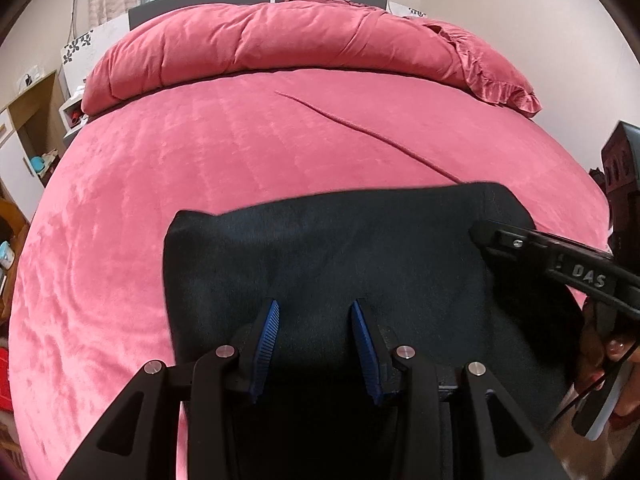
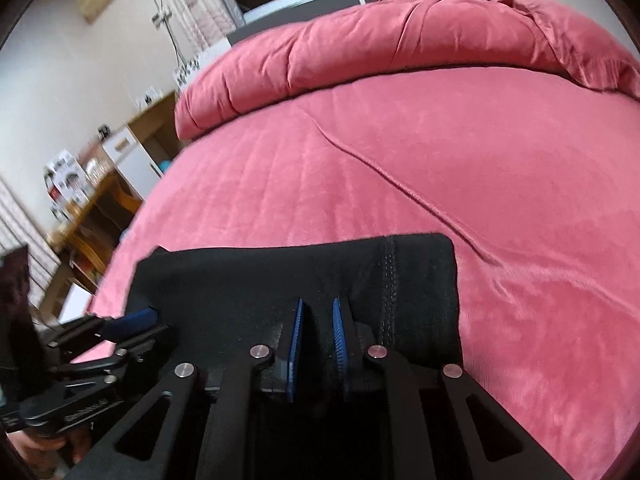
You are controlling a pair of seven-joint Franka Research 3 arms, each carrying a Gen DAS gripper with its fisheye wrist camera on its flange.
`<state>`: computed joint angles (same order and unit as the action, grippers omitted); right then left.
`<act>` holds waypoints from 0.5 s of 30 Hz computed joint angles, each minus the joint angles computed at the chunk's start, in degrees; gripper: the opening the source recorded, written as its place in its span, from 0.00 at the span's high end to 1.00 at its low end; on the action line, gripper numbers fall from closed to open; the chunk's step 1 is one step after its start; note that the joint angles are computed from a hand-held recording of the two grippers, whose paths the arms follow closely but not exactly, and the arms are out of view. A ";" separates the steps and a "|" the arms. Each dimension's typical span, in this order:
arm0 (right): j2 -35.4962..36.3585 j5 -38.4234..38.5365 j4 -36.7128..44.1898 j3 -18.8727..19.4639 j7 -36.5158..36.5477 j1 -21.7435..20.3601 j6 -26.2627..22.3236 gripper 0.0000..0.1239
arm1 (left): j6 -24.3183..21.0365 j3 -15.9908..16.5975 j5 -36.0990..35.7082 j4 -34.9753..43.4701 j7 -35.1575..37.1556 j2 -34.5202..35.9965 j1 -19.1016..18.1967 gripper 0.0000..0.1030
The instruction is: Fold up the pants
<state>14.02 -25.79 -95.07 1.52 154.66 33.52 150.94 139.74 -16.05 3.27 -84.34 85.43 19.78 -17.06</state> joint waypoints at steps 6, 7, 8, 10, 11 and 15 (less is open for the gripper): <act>-7.64 -2.07 -6.86 3.27 -0.10 0.85 -7.25 0.85 | 4.39 -2.15 -12.47 -15.53 9.24 -11.10 4.46 0.63; -9.37 -1.50 -9.38 4.02 0.51 0.39 -6.42 0.85 | 5.90 -1.91 -13.28 -17.86 10.66 -12.61 4.31 0.63; -10.83 -1.20 -11.48 4.67 1.77 -0.14 -5.43 0.85 | 7.27 -1.71 -14.38 -20.14 12.44 -14.23 4.18 0.62; -13.00 -3.15 -13.79 6.04 5.68 -0.86 -6.63 0.85 | 8.37 -1.10 -15.93 -22.93 14.82 -16.50 3.58 0.62; -13.74 -3.49 -14.48 6.74 6.47 -1.33 -7.16 0.85 | 8.13 -0.74 -16.75 -23.75 15.77 -17.35 3.26 0.61; -15.73 -4.18 -15.95 8.76 8.30 -3.14 -9.26 0.83 | 6.00 1.12 -23.77 -25.64 19.89 -19.95 2.70 0.59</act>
